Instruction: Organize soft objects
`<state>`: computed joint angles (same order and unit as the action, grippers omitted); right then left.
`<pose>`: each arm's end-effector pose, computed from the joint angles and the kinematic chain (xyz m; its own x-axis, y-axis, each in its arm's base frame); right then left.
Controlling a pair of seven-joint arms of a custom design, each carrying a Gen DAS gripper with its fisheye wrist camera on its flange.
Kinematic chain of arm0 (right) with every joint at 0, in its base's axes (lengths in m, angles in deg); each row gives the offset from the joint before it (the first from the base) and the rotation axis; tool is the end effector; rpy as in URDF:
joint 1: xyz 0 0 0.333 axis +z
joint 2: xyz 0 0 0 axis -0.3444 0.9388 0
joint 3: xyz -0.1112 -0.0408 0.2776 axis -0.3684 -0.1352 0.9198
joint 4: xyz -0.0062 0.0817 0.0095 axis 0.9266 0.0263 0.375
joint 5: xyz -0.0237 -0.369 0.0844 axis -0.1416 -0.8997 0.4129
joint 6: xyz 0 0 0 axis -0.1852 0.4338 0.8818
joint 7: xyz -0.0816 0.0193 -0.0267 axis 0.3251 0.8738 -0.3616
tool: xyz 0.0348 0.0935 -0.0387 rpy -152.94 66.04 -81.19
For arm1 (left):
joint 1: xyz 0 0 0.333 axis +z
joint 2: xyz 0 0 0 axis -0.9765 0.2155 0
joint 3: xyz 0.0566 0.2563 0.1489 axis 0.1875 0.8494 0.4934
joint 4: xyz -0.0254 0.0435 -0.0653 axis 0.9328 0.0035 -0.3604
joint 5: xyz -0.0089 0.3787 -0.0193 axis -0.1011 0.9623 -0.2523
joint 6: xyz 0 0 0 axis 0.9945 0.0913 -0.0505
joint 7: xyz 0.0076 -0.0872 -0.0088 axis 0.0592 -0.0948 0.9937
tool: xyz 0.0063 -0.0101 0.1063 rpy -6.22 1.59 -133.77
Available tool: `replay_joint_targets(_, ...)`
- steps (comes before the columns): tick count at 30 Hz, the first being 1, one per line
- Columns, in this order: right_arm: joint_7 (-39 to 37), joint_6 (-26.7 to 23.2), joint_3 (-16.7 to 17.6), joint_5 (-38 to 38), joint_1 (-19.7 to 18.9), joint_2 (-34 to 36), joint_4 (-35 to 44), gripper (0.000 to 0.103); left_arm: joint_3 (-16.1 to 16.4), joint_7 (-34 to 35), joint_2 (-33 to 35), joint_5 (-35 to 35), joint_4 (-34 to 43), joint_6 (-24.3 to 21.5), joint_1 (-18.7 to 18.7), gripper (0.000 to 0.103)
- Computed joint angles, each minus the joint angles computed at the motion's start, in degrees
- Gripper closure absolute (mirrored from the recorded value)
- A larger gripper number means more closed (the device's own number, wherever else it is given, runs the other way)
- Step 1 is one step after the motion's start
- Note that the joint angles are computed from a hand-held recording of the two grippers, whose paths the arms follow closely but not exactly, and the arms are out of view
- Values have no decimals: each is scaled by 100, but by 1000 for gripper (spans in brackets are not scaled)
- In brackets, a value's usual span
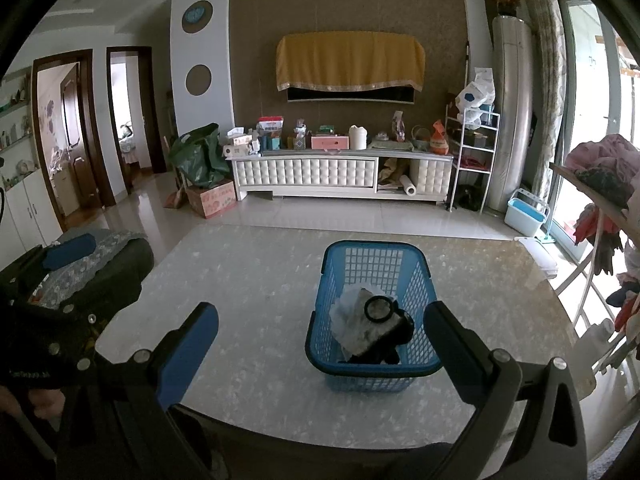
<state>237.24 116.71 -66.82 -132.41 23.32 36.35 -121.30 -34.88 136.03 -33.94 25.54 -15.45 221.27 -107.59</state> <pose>0.4558 0.4199 0.7395 -0.2354 -0.9719 -0.0075 -0.5231 0.1332 -0.8418 0.5660 -0.4318 0.6828 -0.6156 -0.7880 0.0070 -0.3683 0.2799 -0.8866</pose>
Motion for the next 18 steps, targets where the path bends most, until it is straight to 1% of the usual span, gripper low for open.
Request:
replay_joint_targets(5, -4, 11, 1, 3, -11, -15, -21, 0, 77, -134, -46, 147, -80, 90, -59, 0)
replay_joint_targets(10, 1, 31, 14, 4, -22, -45, -56, 0, 46, -117, -25, 149, -33, 66, -51, 0)
replay_joint_targets(14, 7, 20, 21, -3, -25, -42, -49, 0, 136, -266, -49, 306, -74, 157, -126, 0)
replay_joint_targets(18, 11, 28, 28, 3, -32, -63, -73, 0, 183, -421, -52, 426, -52, 129, -171, 0)
